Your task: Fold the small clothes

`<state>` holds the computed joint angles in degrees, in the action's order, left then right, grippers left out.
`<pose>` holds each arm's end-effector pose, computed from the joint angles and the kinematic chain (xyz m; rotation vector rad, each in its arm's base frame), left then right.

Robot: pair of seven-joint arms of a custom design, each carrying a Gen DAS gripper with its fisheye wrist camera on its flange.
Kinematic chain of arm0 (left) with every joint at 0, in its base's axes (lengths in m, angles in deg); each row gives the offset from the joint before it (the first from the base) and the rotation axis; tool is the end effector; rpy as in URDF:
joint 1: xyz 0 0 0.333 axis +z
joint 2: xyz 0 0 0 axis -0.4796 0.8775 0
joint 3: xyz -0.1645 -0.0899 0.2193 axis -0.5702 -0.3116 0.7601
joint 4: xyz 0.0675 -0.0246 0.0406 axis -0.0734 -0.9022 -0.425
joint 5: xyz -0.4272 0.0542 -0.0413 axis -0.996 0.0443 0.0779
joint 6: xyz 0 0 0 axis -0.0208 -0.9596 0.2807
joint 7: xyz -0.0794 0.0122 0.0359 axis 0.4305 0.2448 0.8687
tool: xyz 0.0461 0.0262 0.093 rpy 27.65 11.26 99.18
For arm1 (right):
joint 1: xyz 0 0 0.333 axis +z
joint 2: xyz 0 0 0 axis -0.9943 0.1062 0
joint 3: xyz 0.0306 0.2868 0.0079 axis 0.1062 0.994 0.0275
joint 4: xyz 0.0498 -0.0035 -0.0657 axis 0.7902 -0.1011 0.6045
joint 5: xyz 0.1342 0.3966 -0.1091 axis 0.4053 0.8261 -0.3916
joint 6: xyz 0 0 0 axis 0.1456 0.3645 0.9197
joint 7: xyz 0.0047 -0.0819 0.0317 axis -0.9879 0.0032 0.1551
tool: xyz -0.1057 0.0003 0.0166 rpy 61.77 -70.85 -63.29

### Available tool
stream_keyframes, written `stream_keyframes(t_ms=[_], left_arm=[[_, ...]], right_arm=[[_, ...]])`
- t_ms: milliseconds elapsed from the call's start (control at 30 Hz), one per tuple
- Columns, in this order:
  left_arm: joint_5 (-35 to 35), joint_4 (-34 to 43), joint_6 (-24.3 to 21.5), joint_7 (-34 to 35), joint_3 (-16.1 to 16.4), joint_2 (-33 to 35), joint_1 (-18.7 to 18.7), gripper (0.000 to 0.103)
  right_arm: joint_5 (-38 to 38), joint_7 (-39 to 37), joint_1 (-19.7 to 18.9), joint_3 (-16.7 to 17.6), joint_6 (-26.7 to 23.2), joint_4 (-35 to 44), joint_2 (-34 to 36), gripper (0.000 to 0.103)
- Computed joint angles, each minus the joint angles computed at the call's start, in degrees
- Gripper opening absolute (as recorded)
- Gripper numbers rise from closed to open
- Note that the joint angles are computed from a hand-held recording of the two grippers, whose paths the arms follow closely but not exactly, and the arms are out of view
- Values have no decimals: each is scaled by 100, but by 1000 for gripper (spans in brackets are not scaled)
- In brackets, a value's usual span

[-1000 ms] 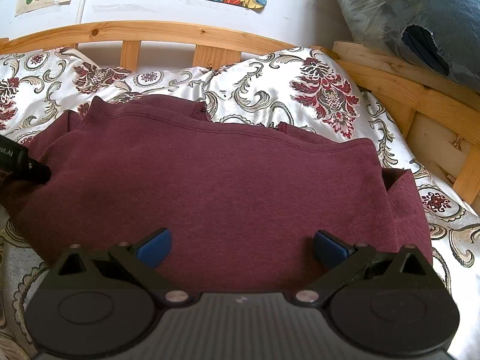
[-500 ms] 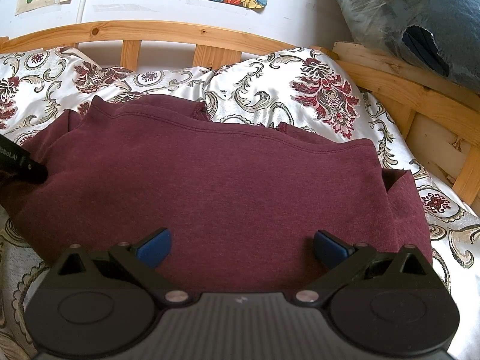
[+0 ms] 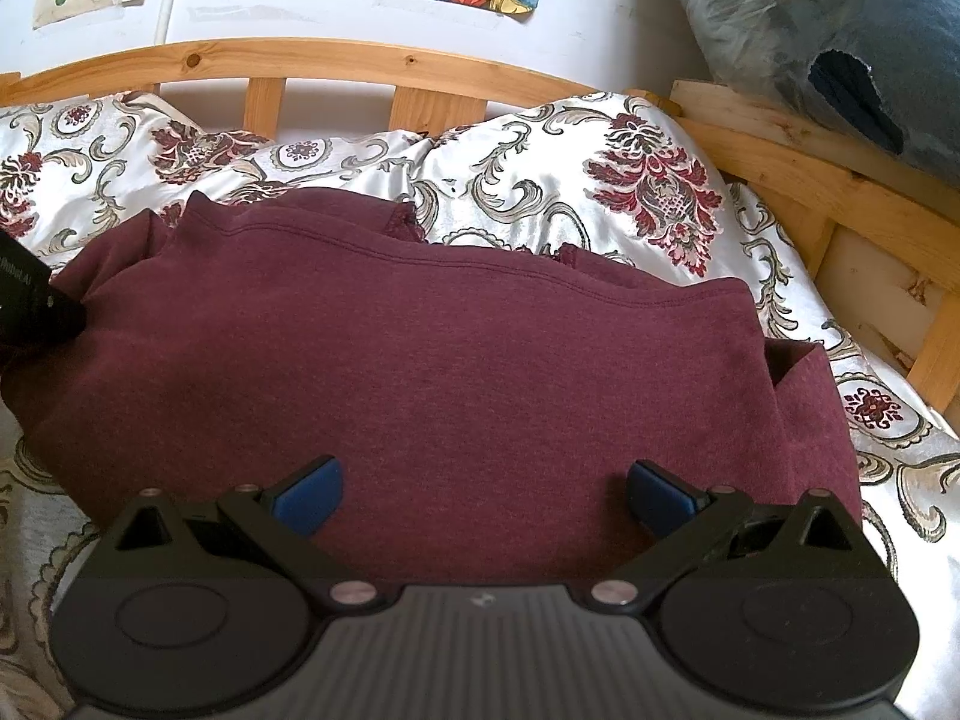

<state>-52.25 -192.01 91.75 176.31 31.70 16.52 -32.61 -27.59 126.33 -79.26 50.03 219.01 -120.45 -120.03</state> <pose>0.5024 -0.1117 0.5039 -1.5779 1.9765 -0.8332 0.4186 0.1646 0.4088 -1.5982 1.7069 -1.1696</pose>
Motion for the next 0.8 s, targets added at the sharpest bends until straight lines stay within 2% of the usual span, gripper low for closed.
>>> stream_keyframes(t_ms=[200,333,467,533,633,733,800], left_arm=[[86,-40,146,124,-81,-264,-110,11],[-167,-20,187,585,75,-391,-542,10],[-626,85,146,1252,253,-381,-1111,9],[-836,97,147,1541,279,-370,-1317,8],[-1337,126,-52,2197,490,-365,-1750,6],[-1456,36,-105,2627,356,-371,-1793,6],[-1474,-22,-189,2786,289,-365,-1764,6]], right_arm=[[138,-443,65,30,-178,-184,-398,103],[181,-551,-39,85,-264,-315,-645,103],[-269,-300,-282,358,-892,-399,-891,103],[-458,-231,-329,339,-1174,-481,-1027,103],[-442,-233,-373,255,-1700,-595,-1181,103],[-219,-204,-396,47,-1915,-703,-1316,103],[-147,-129,-444,-60,-1881,-780,-1415,103]])
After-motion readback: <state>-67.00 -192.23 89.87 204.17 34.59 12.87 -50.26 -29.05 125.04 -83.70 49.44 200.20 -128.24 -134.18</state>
